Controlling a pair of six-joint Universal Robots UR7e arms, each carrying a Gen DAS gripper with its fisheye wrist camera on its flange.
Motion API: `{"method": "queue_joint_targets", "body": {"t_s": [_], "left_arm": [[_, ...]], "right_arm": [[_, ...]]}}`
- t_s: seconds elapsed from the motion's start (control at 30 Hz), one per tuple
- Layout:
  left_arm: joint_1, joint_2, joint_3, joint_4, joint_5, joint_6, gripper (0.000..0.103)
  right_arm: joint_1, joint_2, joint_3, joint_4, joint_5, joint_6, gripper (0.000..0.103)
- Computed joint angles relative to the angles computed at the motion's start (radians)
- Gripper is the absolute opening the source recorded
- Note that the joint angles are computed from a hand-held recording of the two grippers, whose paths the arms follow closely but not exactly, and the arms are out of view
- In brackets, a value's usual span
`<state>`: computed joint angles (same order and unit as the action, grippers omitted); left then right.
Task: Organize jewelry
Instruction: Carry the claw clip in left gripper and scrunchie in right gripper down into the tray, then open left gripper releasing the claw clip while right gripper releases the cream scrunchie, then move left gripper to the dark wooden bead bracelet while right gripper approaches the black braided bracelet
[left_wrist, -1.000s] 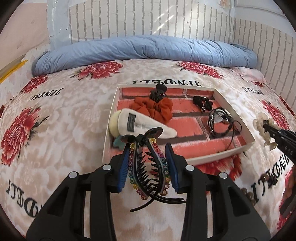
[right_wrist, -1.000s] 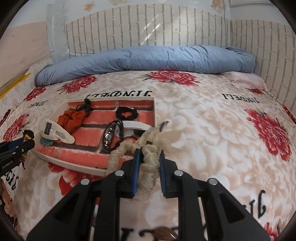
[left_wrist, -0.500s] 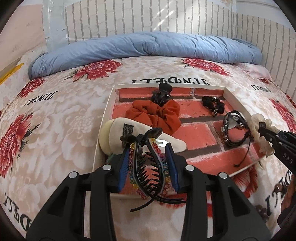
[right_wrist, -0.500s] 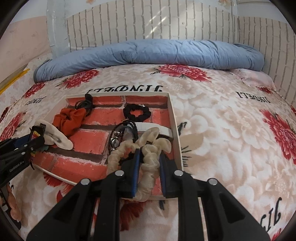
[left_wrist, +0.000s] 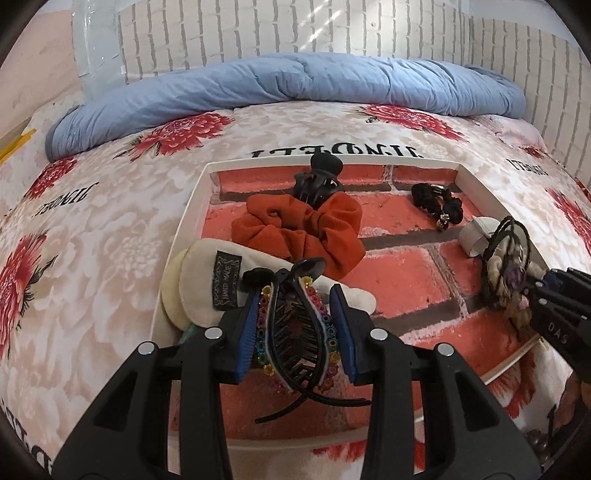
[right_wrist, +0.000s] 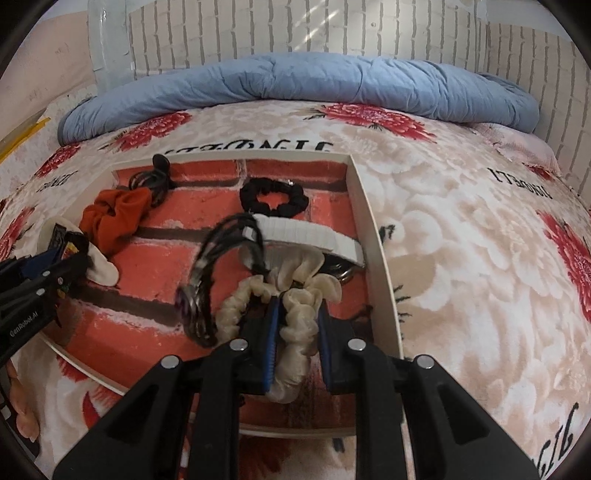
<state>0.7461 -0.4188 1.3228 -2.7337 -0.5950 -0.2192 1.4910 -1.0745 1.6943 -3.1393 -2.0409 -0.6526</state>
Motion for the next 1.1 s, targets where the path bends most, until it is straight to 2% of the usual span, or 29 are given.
{"method": "queue_joint_targets", "body": {"t_s": [0.23,0.3,0.37,0.5,0.63,0.73,0.87,0.97,1.1], "left_arm": [[-0.003,-0.005,0.000,0.010,-0.002,-0.019,0.037],[-0.008,-0.011,0.010,0.001,0.007,-0.016,0.041],[-0.015,-0.019,0.021,-0.016,0.009,-0.010,0.053],[-0.030,-0.039,0.045,-0.022,0.019,-0.016,0.058],[-0.051,-0.063,0.081,-0.032,0.039,-0.025,0.073],[-0.070,-0.086,0.113,-0.027,0.053,-0.043,0.078],[-0.098,-0.121,0.160,0.007,0.062,-0.106,0.090],[-0.117,-0.140,0.182,0.061,0.072,-0.175,0.093],[-0.154,-0.161,0.215,0.129,0.079,-0.253,0.098]], "right_arm": [[0.003,-0.005,-0.001,0.010,0.003,-0.005,0.027],[0.005,-0.011,0.003,0.010,0.001,-0.009,0.028],[0.006,-0.024,0.009,0.026,0.005,-0.005,0.030],[0.008,-0.049,0.025,0.027,0.004,0.002,0.041],[0.012,-0.083,0.051,0.022,0.023,0.011,0.044],[0.019,-0.111,0.072,0.008,0.023,0.003,0.049],[0.018,-0.162,0.104,0.007,0.027,0.007,0.052],[0.013,-0.209,0.139,-0.005,0.025,0.004,0.058],[-0.002,-0.269,0.178,-0.004,0.033,0.007,0.060]]}}
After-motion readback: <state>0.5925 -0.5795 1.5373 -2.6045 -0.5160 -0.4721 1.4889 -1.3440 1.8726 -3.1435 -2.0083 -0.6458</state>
